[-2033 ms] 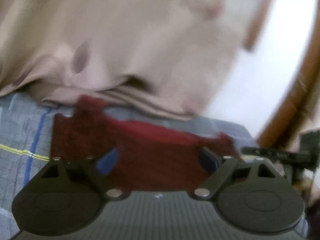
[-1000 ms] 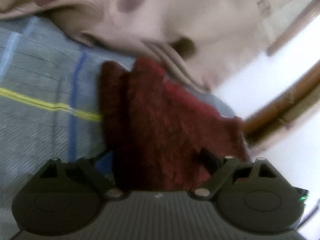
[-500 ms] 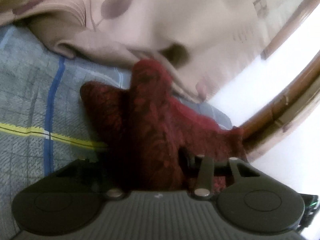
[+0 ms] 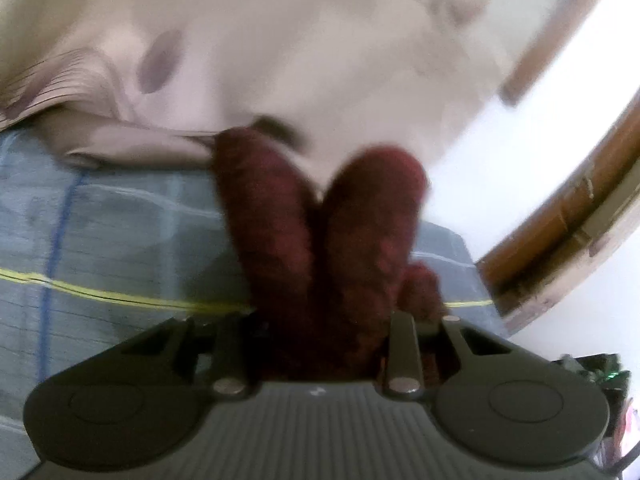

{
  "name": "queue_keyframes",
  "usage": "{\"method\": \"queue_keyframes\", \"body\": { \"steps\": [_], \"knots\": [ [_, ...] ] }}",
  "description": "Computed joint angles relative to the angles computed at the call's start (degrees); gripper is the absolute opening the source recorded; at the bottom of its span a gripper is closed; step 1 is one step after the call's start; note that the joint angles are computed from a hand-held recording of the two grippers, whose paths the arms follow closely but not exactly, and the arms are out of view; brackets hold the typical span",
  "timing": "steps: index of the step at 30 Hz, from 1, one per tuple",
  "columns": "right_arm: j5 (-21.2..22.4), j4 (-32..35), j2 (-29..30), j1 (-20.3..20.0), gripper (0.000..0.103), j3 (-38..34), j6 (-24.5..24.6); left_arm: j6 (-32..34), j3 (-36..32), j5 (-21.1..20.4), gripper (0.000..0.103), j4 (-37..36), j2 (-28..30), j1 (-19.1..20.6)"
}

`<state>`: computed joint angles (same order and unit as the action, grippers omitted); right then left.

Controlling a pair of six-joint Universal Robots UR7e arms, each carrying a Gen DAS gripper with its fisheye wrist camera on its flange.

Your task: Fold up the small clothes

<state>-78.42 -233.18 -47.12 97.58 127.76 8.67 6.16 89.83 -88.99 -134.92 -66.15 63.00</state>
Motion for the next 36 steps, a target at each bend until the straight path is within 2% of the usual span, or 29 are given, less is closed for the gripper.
{"method": "queue_keyframes", "body": {
  "steps": [5,11,13,16,17,19,20,21,23,24,26,29,32,34,35,36],
  "knots": [
    [7.4,-6.8,1.4,-2.9,0.1,1.1,9.2,-6.3,5.0,-2.2,0.032,-3.1,-0.6,-4.1],
    [16.5,-17.6,1.8,-9.6,0.101,5.5,23.0,-12.8,12.4,-11.7,0.033,-11.9,0.5,-3.8],
    [19.8,-21.1,2.6,-12.0,0.102,6.7,27.4,-13.6,15.5,-12.8,0.038,-16.0,0.5,-3.6],
    [21.4,-24.7,3.8,-14.1,0.102,7.9,31.3,-10.8,19.6,-12.1,0.044,-22.3,0.2,-4.4],
    [21.8,-25.1,3.9,-14.6,0.102,8.1,31.9,-9.0,20.6,-12.0,0.05,-23.9,0.1,-4.7],
    [21.6,-24.2,3.2,-14.7,0.102,8.7,31.9,-6.8,22.7,-12.4,0.071,-27.3,-0.2,-5.2],
    [21.2,-22.6,2.3,-14.5,0.102,9.0,31.1,-5.5,23.5,-13.3,0.083,-28.7,-0.3,-5.4],
    [20.3,-19.7,0.8,-14.0,0.102,9.4,29.7,-4.4,24.4,-13.7,0.087,-29.3,-0.6,-5.8],
    [17.9,-13.1,-2.8,-12.9,0.103,10.0,26.6,-0.7,26.1,-9.5,0.087,-29.3,-1.6,-8.1],
    [16.0,-8.7,-5.1,-12.0,0.103,10.2,24.8,1.0,26.5,-8.7,0.089,-29.6,-1.7,-8.5],
    [12.6,2.0,-10.1,-10.3,0.103,9.8,19.8,0.9,26.9,-10.2,0.09,-30.7,-1.5,-7.8],
    [11.6,17.9,-15.9,-9.7,0.103,7.6,15.3,-0.4,26.7,-14.3,0.09,-32.0,-1.2,-5.9],
    [10.7,24.5,-18.0,-9.2,0.101,5.7,13.4,0.1,28.4,-15.8,0.09,-34.7,-1.5,-5.5],
    [8.4,27.3,-18.7,-8.1,0.092,4.6,12.2,0.7,29.1,-15.7,0.09,-35.8,-1.7,-5.5],
    [6.0,28.6,-18.9,-7.1,0.083,4.2,11.0,1.2,29.9,-15.1,0.091,-36.6,-2.2,-5.8],
    [3.2,29.8,-19.1,-6.0,0.067,3.8,9.2,1.4,30.3,-14.8,0.092,-36.9,-2.5,-6.0]
  ]
}}
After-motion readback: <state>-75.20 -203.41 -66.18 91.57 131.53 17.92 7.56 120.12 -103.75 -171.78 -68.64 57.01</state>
